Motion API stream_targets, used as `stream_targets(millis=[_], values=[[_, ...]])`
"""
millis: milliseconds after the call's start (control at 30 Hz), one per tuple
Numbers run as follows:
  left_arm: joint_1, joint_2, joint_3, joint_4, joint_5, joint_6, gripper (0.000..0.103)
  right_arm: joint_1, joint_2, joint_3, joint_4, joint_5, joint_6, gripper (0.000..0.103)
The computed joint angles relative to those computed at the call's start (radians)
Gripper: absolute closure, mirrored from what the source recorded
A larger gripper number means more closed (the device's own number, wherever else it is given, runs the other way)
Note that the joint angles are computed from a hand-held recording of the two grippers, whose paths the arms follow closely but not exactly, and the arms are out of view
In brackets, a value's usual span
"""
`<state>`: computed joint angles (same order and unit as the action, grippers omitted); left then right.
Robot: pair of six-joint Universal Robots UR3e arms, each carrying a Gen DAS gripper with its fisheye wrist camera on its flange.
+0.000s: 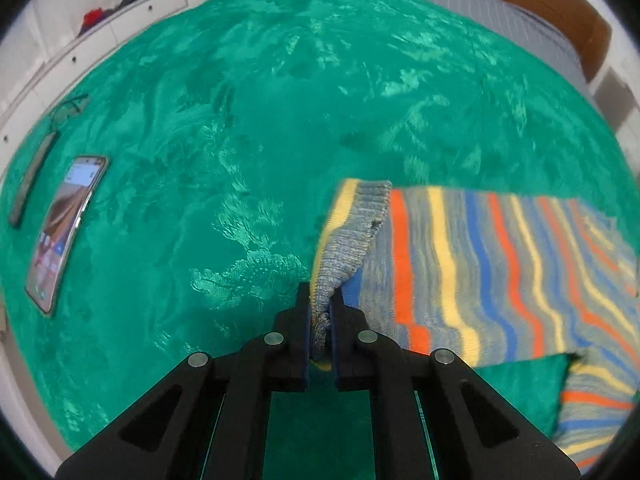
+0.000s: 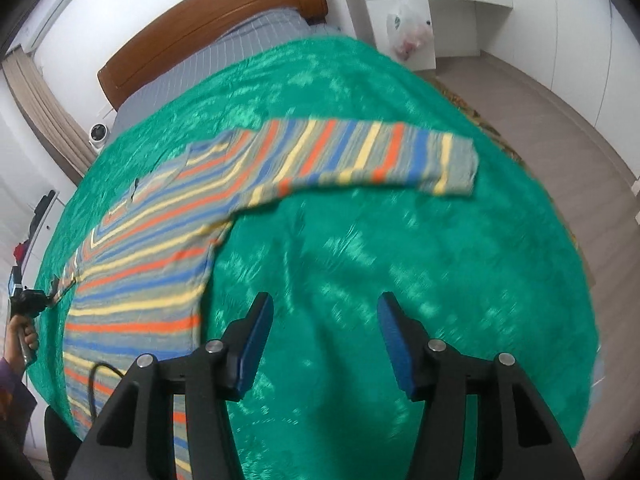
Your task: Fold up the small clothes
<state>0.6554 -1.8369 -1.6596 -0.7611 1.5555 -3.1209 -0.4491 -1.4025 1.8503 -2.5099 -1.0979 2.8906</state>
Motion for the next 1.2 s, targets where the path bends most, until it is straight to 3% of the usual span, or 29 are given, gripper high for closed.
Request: stream_targets(millis=[167,233,367,433,533,600,733,833,933,1033,1100,1200], values=[[0.021,-0.005,-0.032,0.037,-0.029,-0.003,0.097,0.032,-0.033,0.051,-0.027,-0.054,-0.015,0.049],[0.026,0.002,-0.038,0.037,-0.043,0.015,0.092,0.030,-0.065,0.073,-0.032,-0.075,-0.028,0.049],[0.064,0.101,-0.112,0.040,-0.079,0.065,0.055,0.002,-0.175,0.139,-0.053,-0.122,-0.085,0.042],[0.098,0.211,-0.193,0.027,-0.123,0.116,0.051,-0.007,-0.237,0.175,-0.082,-0.157,-0.121,0.031],[0.133,0.412,-0.316,-0.050,-0.205,0.218,0.045,-0.011,-0.344,0.238,-0.122,-0.173,-0.202,0.025],[0.163,0.603,-0.419,-0.163,-0.289,0.303,0.032,-0.015,-0.377,0.238,-0.053,-0.115,-0.251,0.024],[0.149,0.953,-0.574,-0.419,-0.388,0.422,0.028,0.052,-0.339,0.202,0.153,0.037,-0.306,0.024],[0.017,1.123,-0.680,-0.467,-0.338,0.411,0.021,0.138,-0.314,0.232,0.172,0.074,-0.332,0.025],[-0.178,1.089,-0.771,-0.335,-0.189,0.305,0.019,0.234,-0.271,0.276,0.137,0.013,-0.347,0.025],[-0.181,1.141,-0.788,-0.380,-0.167,0.282,0.019,0.282,-0.256,0.319,0.116,-0.152,-0.315,0.026],[-0.183,1.179,-0.766,-0.413,-0.150,0.270,0.019,0.260,-0.326,0.360,0.111,-0.186,-0.320,0.026],[-0.244,1.162,-0.738,-0.361,-0.081,0.219,0.016,0.223,-0.484,0.413,0.117,-0.213,-0.326,0.025]])
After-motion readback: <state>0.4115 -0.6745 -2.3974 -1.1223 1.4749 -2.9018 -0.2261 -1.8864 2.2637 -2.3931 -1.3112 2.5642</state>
